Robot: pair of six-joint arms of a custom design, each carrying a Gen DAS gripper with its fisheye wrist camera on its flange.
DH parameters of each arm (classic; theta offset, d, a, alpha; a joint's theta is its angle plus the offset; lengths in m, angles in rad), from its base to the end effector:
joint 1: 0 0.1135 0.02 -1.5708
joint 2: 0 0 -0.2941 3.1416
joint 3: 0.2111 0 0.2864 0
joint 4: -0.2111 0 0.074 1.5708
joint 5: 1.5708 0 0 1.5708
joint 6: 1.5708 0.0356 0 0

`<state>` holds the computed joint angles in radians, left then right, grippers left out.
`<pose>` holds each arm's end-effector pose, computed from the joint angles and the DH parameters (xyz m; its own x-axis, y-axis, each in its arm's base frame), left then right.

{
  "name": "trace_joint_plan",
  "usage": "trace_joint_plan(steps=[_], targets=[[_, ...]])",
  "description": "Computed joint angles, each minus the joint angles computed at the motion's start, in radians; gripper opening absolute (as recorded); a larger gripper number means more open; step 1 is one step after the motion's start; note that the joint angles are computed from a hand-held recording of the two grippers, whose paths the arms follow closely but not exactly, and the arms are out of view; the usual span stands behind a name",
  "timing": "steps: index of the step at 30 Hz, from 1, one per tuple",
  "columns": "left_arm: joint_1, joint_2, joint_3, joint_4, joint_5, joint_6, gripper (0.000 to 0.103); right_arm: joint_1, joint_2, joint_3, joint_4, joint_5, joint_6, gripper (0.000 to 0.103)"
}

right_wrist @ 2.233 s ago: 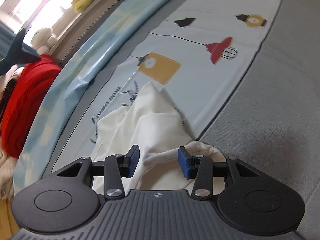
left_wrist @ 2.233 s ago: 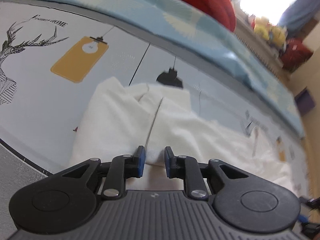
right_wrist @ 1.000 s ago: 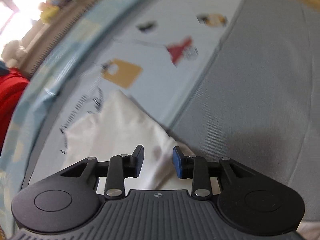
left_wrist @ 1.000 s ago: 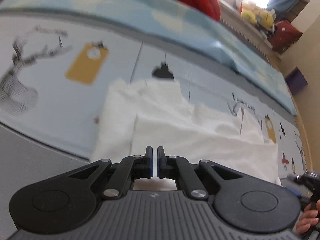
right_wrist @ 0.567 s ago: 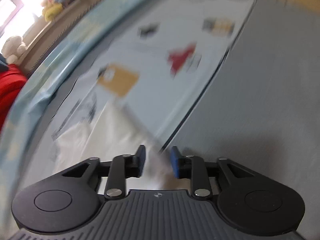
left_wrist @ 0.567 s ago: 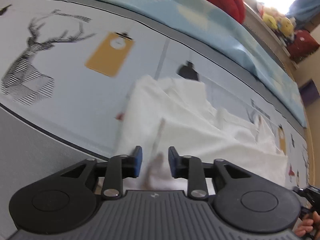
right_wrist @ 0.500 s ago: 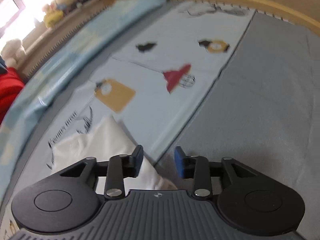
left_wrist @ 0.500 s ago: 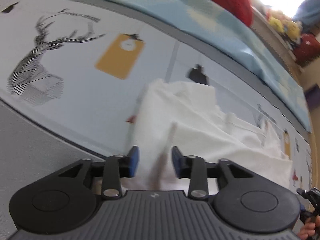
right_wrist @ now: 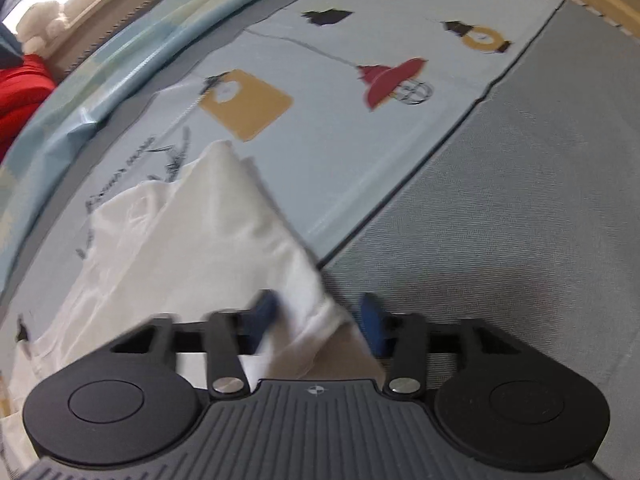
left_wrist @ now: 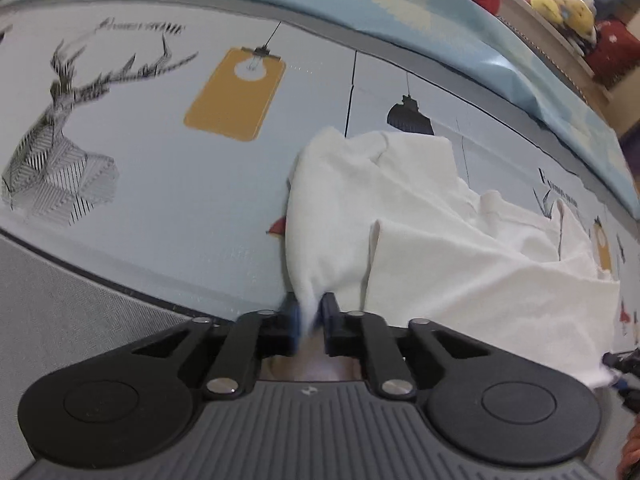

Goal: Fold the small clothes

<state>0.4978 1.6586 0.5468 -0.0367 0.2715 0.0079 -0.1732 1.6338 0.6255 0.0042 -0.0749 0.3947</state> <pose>0.2401 0.1196 0.0832 -0.8043 -0.4284 -0.4118 -0.3571 0.9024 -0.2414 0.2934 -0.0486 0.1097 -0.7163 0.5146 -0.4713 0.4417 0.8572 0.2647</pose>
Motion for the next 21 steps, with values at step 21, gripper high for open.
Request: trace_joint_plan(steps=[21], targets=[[0.063, -0.182, -0.014, -0.115, 0.187, 0.068, 0.018, -0.011, -0.005, -0.005, 0.05, -0.091, -0.036, 0.014]])
